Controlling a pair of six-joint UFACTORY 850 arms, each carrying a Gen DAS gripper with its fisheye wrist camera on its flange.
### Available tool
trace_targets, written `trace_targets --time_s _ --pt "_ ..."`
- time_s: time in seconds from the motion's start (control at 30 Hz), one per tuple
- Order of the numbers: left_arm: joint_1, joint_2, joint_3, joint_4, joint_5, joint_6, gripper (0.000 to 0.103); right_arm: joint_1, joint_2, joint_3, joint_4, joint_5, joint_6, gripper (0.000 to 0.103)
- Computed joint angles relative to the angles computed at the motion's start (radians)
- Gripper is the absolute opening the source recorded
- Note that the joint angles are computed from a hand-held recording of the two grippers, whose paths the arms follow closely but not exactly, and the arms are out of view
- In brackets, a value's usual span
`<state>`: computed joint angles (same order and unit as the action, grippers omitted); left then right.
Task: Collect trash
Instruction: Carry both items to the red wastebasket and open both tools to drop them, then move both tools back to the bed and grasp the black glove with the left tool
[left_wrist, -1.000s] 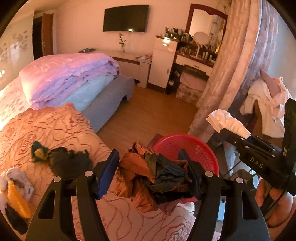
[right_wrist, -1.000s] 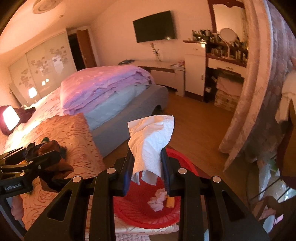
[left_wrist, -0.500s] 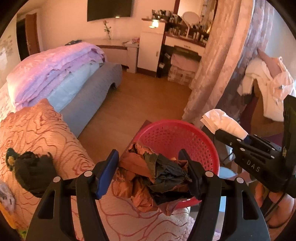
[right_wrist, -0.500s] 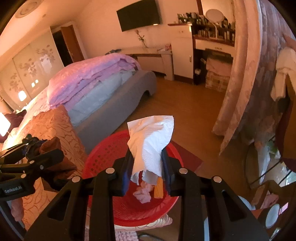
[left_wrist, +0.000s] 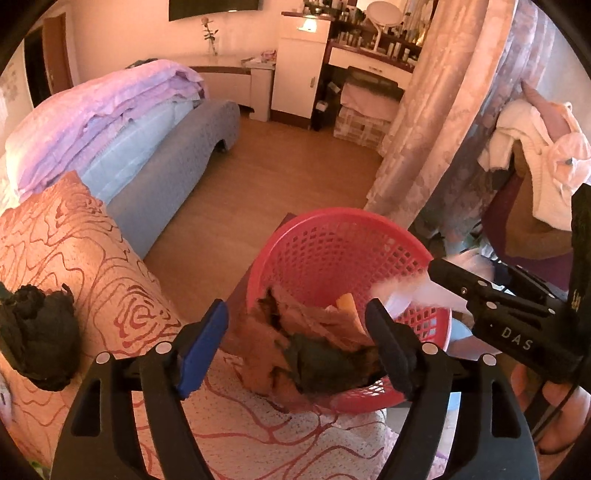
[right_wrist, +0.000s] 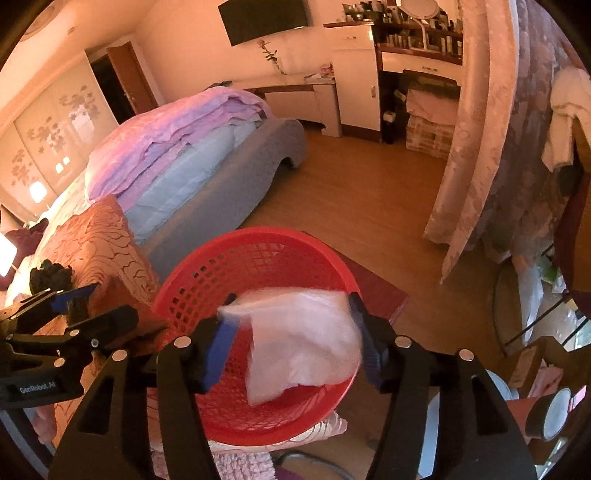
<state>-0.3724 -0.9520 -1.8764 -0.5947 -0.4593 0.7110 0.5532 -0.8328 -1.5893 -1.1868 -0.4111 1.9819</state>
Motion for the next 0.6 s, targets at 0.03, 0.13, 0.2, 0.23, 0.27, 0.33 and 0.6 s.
trace_targets --time_s 0.03,0.13,0.2,0.23,0.27,0.33,0.6 --pt "0.001 0.001 0.002 -0.001 0.001 0.002 0.075 0.000 0.001 0.001 0.001 0.001 -0.001 0.058" --pt "0.000 0.007 0.012 0.011 0.007 -0.005 0.076 0.001 -0.001 -0.003 0.000 -0.003 0.000 0.058" --pt "0.000 0.015 0.022 0.013 0.016 -0.011 0.077 0.001 0.001 0.004 -0.017 0.000 0.016 0.058" --pt "0.000 0.023 0.034 0.007 0.023 -0.008 0.077 0.002 0.001 0.003 -0.021 -0.003 0.019 0.058" --pt "0.002 0.032 0.045 -0.006 0.029 0.000 0.077 0.002 0.003 0.005 -0.027 -0.003 0.025 0.058" --pt "0.006 0.046 0.064 -0.032 0.041 0.021 0.077 0.003 0.004 0.007 -0.034 -0.004 0.030 0.058" --pt "0.024 0.132 0.181 -0.170 0.114 0.134 0.077 0.021 0.008 0.001 -0.078 -0.016 0.053 0.058"
